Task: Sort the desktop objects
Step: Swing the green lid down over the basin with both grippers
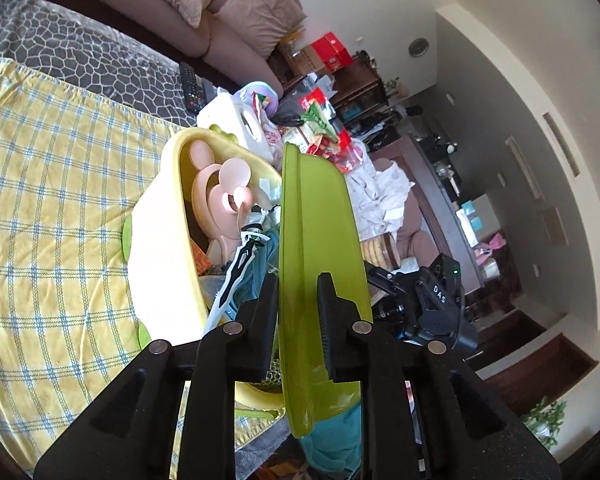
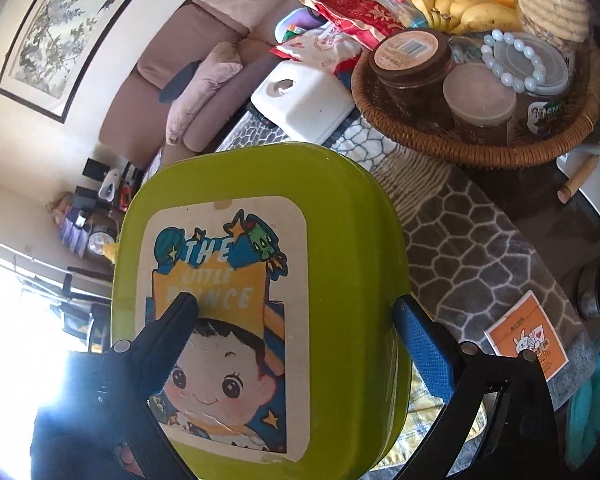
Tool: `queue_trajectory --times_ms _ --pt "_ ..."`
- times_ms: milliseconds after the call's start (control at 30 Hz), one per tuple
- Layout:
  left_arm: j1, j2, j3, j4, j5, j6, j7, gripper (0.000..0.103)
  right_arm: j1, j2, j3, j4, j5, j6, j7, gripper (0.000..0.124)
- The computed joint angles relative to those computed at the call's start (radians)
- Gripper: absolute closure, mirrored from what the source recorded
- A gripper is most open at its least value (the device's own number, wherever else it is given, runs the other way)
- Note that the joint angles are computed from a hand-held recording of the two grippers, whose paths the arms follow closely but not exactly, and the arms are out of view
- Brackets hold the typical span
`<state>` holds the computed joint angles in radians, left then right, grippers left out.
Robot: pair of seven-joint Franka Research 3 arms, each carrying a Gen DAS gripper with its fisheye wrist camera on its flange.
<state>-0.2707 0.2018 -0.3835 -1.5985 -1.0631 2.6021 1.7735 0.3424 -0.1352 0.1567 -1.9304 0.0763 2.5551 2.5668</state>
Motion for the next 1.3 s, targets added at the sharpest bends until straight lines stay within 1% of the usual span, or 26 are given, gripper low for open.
queue_trajectory --times_ms 67,167,200,233,300,333,367,400,467,500,533,567,600,633,700,733,767,833,867,967,1000,1067,1133,1200,1267,1300 --pt "-0.001 0.007 0.000 -0.002 -0.009 0.019 -0.007 0.086 -0.006 0.029 0.012 0.057 -0.073 -0.059 0.036 0.021" --pt "0.001 0.020 -0.003 -0.002 -0.016 0.035 -0.024 0.086 0.002 0.067 0.008 0.127 -0.128 -0.126 0.047 0.021" --pt "-0.007 0.023 0.003 -0.003 0.022 0.042 -0.052 0.086 0.007 0.075 0.005 0.142 -0.136 -0.141 0.046 0.021" --pt "-0.019 0.024 0.015 -0.007 0.091 0.051 -0.112 0.085 0.011 0.080 0.001 0.151 -0.135 -0.150 0.033 0.021" --pt "-0.038 0.026 0.039 -0.022 0.229 0.061 -0.254 0.079 0.020 0.090 -0.002 0.174 -0.164 -0.177 0.014 0.024" --pt "-0.034 0.021 0.034 -0.035 0.250 0.077 -0.272 0.079 0.025 0.098 -0.002 0.190 -0.183 -0.202 0.010 0.025" --pt "-0.039 0.013 0.042 -0.044 0.314 0.079 -0.317 0.077 0.031 0.107 -0.002 0.205 -0.201 -0.222 0.007 0.025" --pt "-0.035 -0.001 0.037 -0.060 0.340 0.095 -0.316 0.075 0.037 0.111 -0.001 0.213 -0.229 -0.231 0.016 0.025" --pt "-0.020 -0.037 0.013 -0.096 0.315 0.145 -0.262 0.064 0.051 0.127 0.001 0.243 -0.279 -0.268 0.021 0.025" --pt "-0.018 -0.054 0.005 -0.105 0.303 0.161 -0.235 0.053 0.057 0.134 0.000 0.256 -0.293 -0.283 0.020 0.025" --pt "-0.017 -0.069 -0.002 -0.112 0.283 0.172 -0.194 0.045 0.062 0.138 -0.003 0.262 -0.297 -0.290 0.022 0.025" --pt "-0.026 -0.075 0.001 -0.108 0.311 0.168 -0.186 0.041 0.065 0.139 -0.006 0.264 -0.294 -0.292 0.022 0.025" --pt "-0.041 -0.072 0.011 -0.088 0.376 0.143 -0.210 0.036 0.067 0.140 -0.010 0.265 -0.290 -0.295 0.019 0.024" --pt "-0.056 -0.060 0.020 -0.063 0.450 0.109 -0.240 0.034 0.068 0.141 -0.012 0.268 -0.284 -0.298 0.014 0.024" --pt "-0.093 -0.019 0.045 0.005 0.640 0.023 -0.357 0.034 0.070 0.143 -0.017 0.272 -0.265 -0.298 0.001 0.024" --pt "-0.103 -0.001 0.050 0.033 0.699 -0.016 -0.397 0.035 0.069 0.140 -0.019 0.266 -0.251 -0.293 -0.018 0.024" --pt "-0.110 0.015 0.051 0.052 0.742 -0.042 -0.427 0.032 0.068 0.132 -0.021 0.255 -0.234 -0.285 -0.041 0.024" --pt "-0.099 0.022 0.034 0.045 0.727 -0.021 -0.426 0.028 0.061 0.104 -0.025 0.215 -0.193 -0.253 -0.069 0.026" --pt "-0.097 0.023 0.032 0.045 0.731 -0.017 -0.439 0.027 0.056 0.083 -0.027 0.183 -0.175 -0.231 -0.061 0.026" --pt "-0.091 0.018 0.025 0.041 0.747 -0.020 -0.451 0.027 0.029 0.013 -0.024 0.074 -0.164 -0.176 0.001 0.026" --pt "-0.087 0.016 0.021 0.038 0.741 -0.019 -0.445 0.027 0.019 -0.012 -0.026 0.029 -0.140 -0.144 0.010 0.024" --pt "-0.075 0.014 0.012 0.030 0.705 -0.019 -0.429 0.026 0.016 -0.060 -0.046 -0.073 0.002 -0.036 -0.032 0.023" --pt "-0.070 0.019 0.009 0.031 0.686 -0.020 -0.431 0.021 0.030 -0.089 -0.067 -0.152 0.174 0.054 -0.108 0.022" --pt "-0.059 0.029 0.001 0.036 0.641 -0.020 -0.422 0.019 0.050 -0.099 -0.082 -0.191 0.318 0.108 -0.196 0.022" --pt "-0.052 0.030 -0.004 0.032 0.613 -0.018 -0.407 0.019 0.065 -0.096 -0.089 -0.202 0.422 0.139 -0.280 0.022" --pt "-0.051 0.027 -0.003 0.029 0.608 -0.019 -0.403 0.019 0.074 -0.090 -0.092 -0.199 0.470 0.152 -0.329 0.025"
